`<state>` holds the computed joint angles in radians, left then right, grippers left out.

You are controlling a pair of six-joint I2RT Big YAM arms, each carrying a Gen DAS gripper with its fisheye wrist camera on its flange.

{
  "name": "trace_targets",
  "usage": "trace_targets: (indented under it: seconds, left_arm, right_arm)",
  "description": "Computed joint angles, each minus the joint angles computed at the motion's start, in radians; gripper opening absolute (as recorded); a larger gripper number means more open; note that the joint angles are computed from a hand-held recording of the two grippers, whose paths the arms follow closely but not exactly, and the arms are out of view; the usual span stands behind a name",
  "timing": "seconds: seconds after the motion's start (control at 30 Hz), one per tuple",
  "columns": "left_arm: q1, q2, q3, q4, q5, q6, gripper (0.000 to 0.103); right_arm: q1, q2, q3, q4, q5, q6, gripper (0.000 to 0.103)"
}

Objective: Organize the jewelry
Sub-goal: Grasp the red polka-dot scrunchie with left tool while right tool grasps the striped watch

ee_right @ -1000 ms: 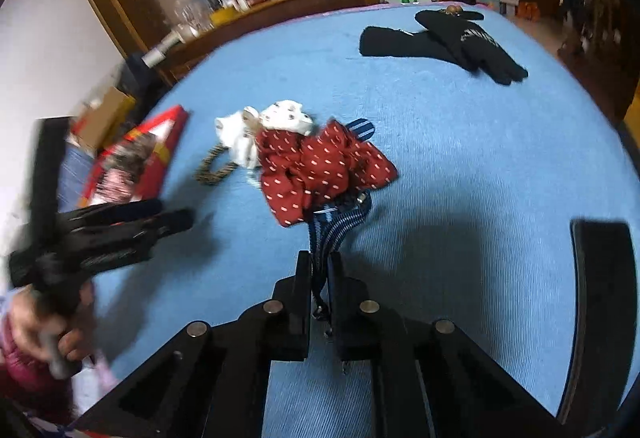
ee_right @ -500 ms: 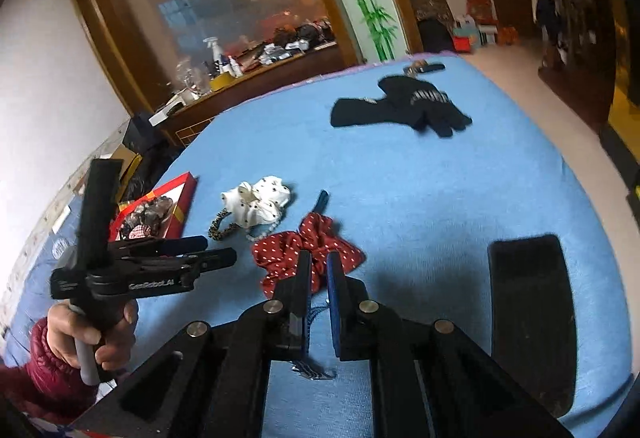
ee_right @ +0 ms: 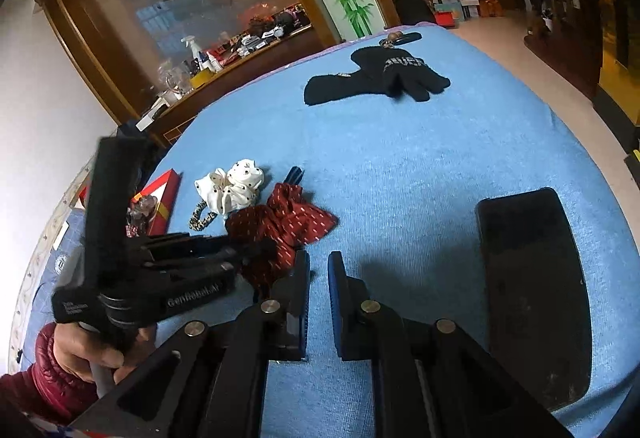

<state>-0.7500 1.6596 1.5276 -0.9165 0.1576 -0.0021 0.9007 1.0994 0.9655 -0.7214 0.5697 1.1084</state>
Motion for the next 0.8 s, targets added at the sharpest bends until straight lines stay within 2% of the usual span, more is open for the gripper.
trace_targets:
  seconds: [0.1, 0.17, 0.3, 0.33, 0.37, 0.43, 0.5, 0.7, 0.8]
  left_arm:
    - [0.034, -0.032, -0.023, 0.014, 0.047, -0.014, 0.011]
    - [0.067, -0.064, -0.045, 0.023, 0.070, -0.021, 0.011]
    - [0.124, -0.114, -0.098, 0.034, 0.044, -0.010, 0.011]
    - [0.136, -0.122, -0.109, 0.031, 0.037, -0.006, 0.011]
    - [0.151, -0.133, -0.130, 0.034, 0.024, 0.000, 0.011]
    - [0.168, -0.144, -0.156, 0.039, 0.016, 0.008, 0.011]
    - [0.176, -0.148, -0.184, 0.047, 0.004, 0.015, 0.011]
    - [0.165, -0.159, -0.234, 0.097, -0.038, 0.031, 0.011]
    - [0.159, -0.161, -0.240, 0.108, -0.057, 0.031, 0.011]
  right_arm:
    - [-0.006, 0.006, 0.001, 0.007, -0.015, -0.007, 0.019]
    - [-0.008, 0.018, 0.007, 0.011, -0.027, -0.016, 0.029]
    - [-0.026, 0.076, 0.050, 0.016, -0.086, -0.065, 0.035]
    - [-0.032, 0.100, 0.070, 0.015, -0.102, -0.084, 0.042]
    - [-0.035, 0.116, 0.083, 0.012, -0.110, -0.097, 0.054]
    - [-0.043, 0.161, 0.123, -0.003, -0.126, -0.132, 0.063]
    - [-0.051, 0.203, 0.161, -0.018, -0.139, -0.168, 0.063]
    - [-0.078, 0.345, 0.295, -0.142, -0.168, -0.231, 0.065]
    - [-0.074, 0.406, 0.355, -0.211, -0.143, -0.258, 0.065]
